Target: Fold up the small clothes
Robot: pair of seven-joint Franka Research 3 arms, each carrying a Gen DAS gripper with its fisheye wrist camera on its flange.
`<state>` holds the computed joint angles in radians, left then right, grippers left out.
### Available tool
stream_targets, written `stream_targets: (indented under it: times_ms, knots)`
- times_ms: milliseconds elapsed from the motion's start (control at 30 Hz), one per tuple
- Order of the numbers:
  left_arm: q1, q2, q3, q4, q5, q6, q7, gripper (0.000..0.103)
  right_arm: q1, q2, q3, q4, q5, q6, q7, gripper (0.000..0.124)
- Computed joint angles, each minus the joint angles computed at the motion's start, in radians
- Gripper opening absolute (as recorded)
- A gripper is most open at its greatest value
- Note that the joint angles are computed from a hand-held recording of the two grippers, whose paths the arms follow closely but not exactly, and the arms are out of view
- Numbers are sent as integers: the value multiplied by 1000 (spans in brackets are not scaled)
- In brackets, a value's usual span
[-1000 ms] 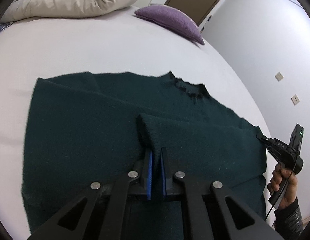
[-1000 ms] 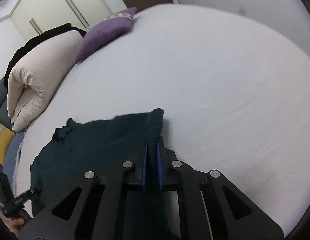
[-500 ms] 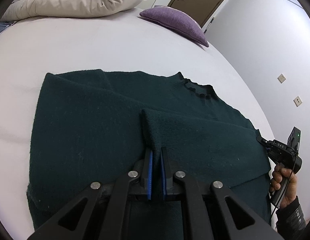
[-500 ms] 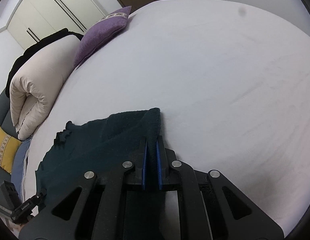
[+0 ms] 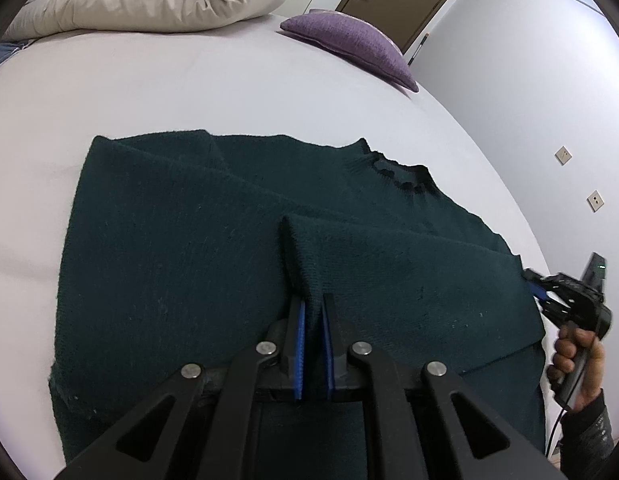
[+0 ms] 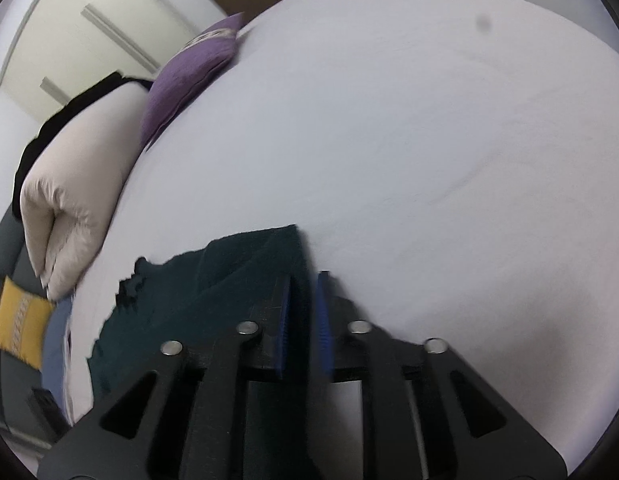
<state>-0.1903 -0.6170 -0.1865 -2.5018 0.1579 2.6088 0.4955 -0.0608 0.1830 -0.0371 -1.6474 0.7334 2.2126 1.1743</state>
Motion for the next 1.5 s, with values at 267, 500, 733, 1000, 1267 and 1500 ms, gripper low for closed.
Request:
stream_targets:
  times_ms: [267,500,733,1000,1267,1500]
  knots:
    - [0,-2,3,-9,-4,14,-8,11,18,-222,-27,-204,-25,15,-211,54]
    - [-3,-4,1,-10,-3,9,-9,12,71,-292,-24,-354,-273,151,-260,26]
    - [3,-6,-16,-9,7,21,-29,20,74,-295,-40,-365,-264,187,-222,15]
    - [-8,-29,-10,-19,11,11,-43,23,56,-262,-50,-338,-257,177,-147,13]
    - [16,-38,-60,-7,78,-40,-97,41,98,-334,-63,-350,-62,158,-330,15]
    - [0,-105,-47,-19,76,-125,-99,40,81,-252,-40,-344,-146,184,-204,20]
